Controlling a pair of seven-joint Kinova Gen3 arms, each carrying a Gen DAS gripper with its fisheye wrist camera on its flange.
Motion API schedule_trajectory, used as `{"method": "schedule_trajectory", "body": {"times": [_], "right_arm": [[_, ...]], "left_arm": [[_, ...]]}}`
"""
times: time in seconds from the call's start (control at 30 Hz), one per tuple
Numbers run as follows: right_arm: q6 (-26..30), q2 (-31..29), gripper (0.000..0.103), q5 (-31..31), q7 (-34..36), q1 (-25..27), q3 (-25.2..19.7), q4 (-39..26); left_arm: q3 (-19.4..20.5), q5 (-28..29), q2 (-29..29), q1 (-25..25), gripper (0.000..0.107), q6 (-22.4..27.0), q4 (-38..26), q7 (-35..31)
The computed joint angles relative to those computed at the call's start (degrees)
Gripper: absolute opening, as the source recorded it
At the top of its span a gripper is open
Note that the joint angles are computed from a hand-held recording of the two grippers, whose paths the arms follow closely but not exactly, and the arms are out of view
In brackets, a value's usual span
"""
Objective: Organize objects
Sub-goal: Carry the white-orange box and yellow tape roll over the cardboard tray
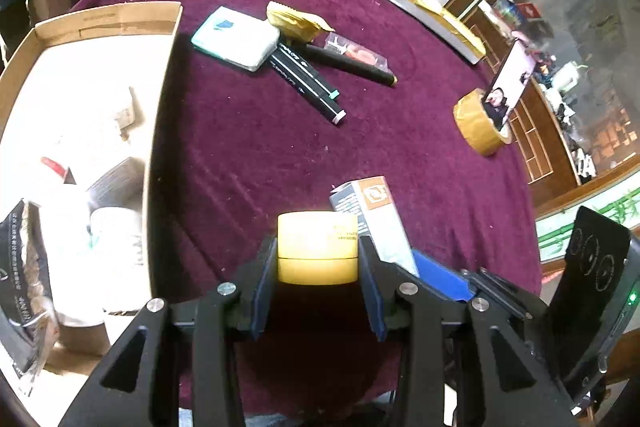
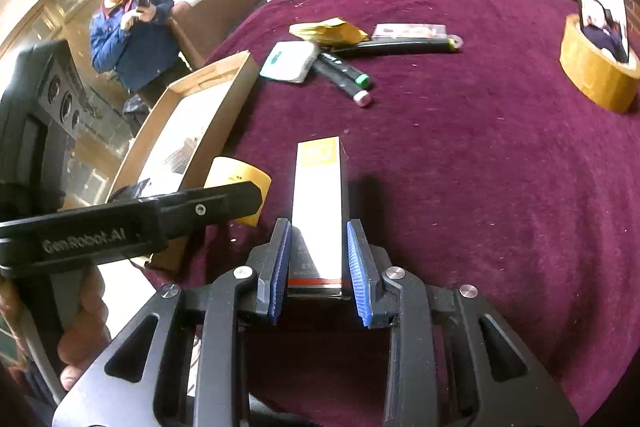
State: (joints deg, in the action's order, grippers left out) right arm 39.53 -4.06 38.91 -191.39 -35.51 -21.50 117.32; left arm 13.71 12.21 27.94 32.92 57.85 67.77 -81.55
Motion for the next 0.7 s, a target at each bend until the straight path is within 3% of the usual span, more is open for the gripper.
{"method": "schedule_trajectory", "body": {"times": [0.33, 0.6, 0.7], "right_arm": [[8.6, 2.0, 0.028, 3.4, -3.2, -5.4, -2.2, -5.1], [16.2, 4.1, 0.028, 7.2, -5.7, -11.9, -3.3, -9.3], [17.6, 4.9, 0.028, 8.6, -6.0, -13.8, -2.9, -10.6]], "left_arm": [[0.7, 3.0, -6.8, -3.4, 0.039, -4.8, 8.6, -2.6], [0.6, 10.9, -15.0, -10.8, 0.039, -9.0, 19.1, -8.4], [-0.5, 11.1, -17.4, -11.8, 0.039, -10.0, 21.3, -8.1]]}}
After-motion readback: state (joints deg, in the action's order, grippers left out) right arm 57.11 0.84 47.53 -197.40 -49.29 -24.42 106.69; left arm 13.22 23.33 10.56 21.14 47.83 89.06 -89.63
